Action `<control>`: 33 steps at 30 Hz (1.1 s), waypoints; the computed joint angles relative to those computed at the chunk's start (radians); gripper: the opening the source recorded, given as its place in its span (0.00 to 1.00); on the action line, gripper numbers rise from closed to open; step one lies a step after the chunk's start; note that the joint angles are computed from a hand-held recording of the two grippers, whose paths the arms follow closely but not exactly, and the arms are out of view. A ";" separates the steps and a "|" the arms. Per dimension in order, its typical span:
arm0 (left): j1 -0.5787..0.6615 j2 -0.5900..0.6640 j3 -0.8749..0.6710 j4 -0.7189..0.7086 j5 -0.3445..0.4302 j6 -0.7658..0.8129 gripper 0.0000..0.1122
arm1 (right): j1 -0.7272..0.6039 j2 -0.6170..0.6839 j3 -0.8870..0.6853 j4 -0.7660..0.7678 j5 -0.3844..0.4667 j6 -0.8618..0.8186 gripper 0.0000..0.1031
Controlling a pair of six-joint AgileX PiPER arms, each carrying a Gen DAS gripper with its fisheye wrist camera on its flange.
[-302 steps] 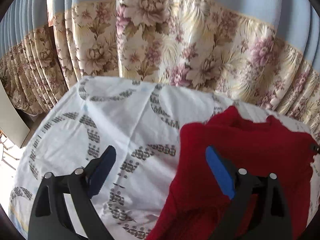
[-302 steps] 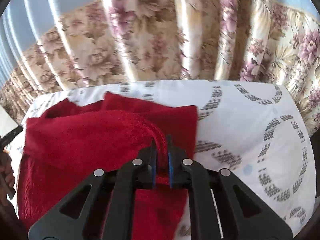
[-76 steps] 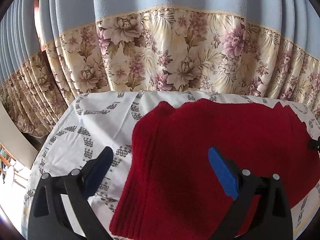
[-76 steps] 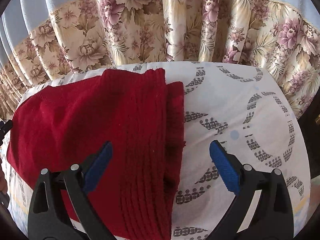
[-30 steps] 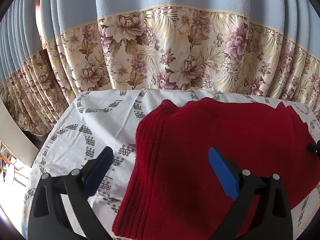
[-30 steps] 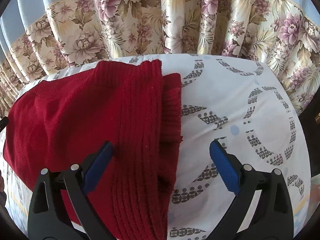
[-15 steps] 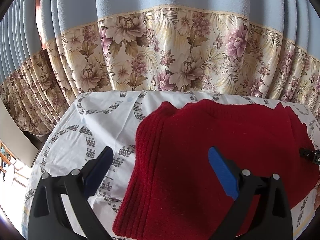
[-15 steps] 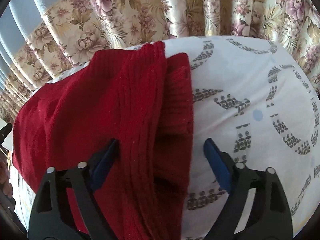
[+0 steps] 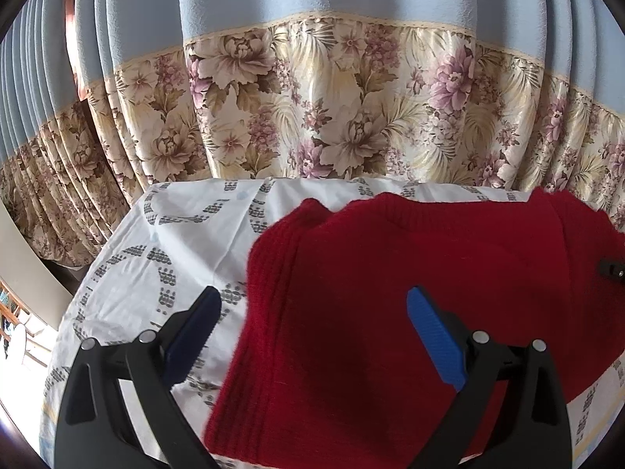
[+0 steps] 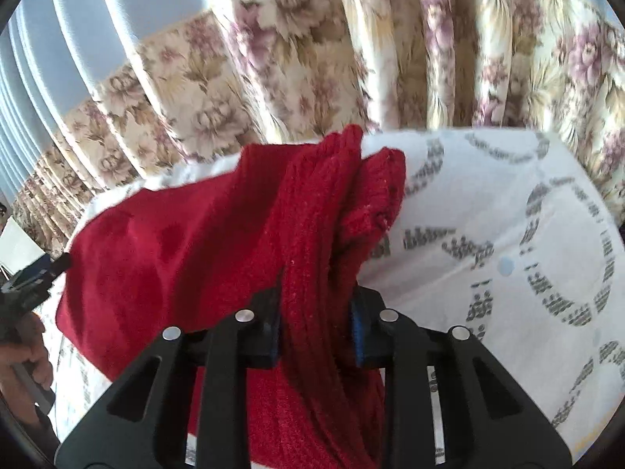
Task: Fold small clothes
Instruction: 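Grasp the folded sweater edge with the right gripper and lift it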
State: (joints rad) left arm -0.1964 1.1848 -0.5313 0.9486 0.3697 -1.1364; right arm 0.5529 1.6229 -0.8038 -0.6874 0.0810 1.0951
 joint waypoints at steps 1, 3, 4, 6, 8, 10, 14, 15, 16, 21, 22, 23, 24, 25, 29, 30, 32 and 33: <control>-0.025 0.002 0.001 0.016 0.006 -0.031 0.86 | 0.015 -0.010 -0.006 -0.071 0.016 0.071 0.25; -0.107 0.019 -0.001 0.085 0.044 -0.121 0.86 | 0.040 -0.028 -0.017 -0.142 0.038 0.143 0.25; -0.137 0.026 -0.004 0.103 0.059 -0.145 0.86 | 0.051 -0.032 -0.020 -0.170 0.049 0.169 0.25; -0.203 0.043 -0.012 0.134 0.094 -0.206 0.86 | 0.063 -0.037 -0.027 -0.170 0.062 0.170 0.25; -0.249 0.054 -0.028 0.115 0.091 -0.229 0.86 | 0.067 -0.040 -0.033 -0.108 0.069 0.106 0.26; -0.297 0.083 -0.062 0.111 0.084 -0.243 0.86 | 0.067 -0.045 -0.041 -0.046 0.073 0.038 0.26; -0.395 0.261 -0.182 0.179 0.172 -0.325 0.86 | 0.067 -0.060 -0.030 -0.029 0.068 0.021 0.26; -0.401 0.309 -0.218 0.164 0.189 -0.308 0.86 | 0.065 -0.063 -0.027 -0.016 0.066 0.007 0.26; -0.399 0.357 -0.254 0.147 0.190 -0.289 0.86 | 0.066 -0.067 -0.026 -0.016 0.065 0.006 0.26; -0.358 0.582 -0.418 0.101 0.216 -0.219 0.88 | 0.075 -0.085 -0.019 -0.018 0.060 0.006 0.26; -0.345 0.587 -0.417 0.113 0.203 -0.237 0.90 | 0.075 -0.086 -0.019 0.016 0.057 -0.026 0.26; -0.328 0.590 -0.419 0.112 0.191 -0.250 0.90 | 0.077 -0.085 -0.017 0.009 0.050 -0.018 0.26; -0.308 0.582 -0.414 0.092 0.165 -0.242 0.90 | 0.085 -0.084 -0.019 -0.038 0.060 0.029 0.26; -0.293 0.567 -0.400 0.094 0.138 -0.256 0.90 | 0.087 -0.083 -0.020 -0.060 0.063 0.051 0.26; -0.269 0.467 -0.315 0.124 0.091 -0.275 0.90 | 0.082 -0.077 -0.020 -0.041 0.056 0.038 0.26; -0.268 0.430 -0.287 0.143 0.088 -0.288 0.90 | 0.080 -0.077 -0.019 -0.039 0.053 0.040 0.26; -0.257 0.335 -0.214 0.180 0.084 -0.310 0.90 | 0.074 -0.076 -0.016 -0.032 0.047 0.036 0.26; -0.243 0.291 -0.184 0.178 0.076 -0.301 0.90 | 0.078 -0.074 -0.018 -0.045 0.050 0.052 0.26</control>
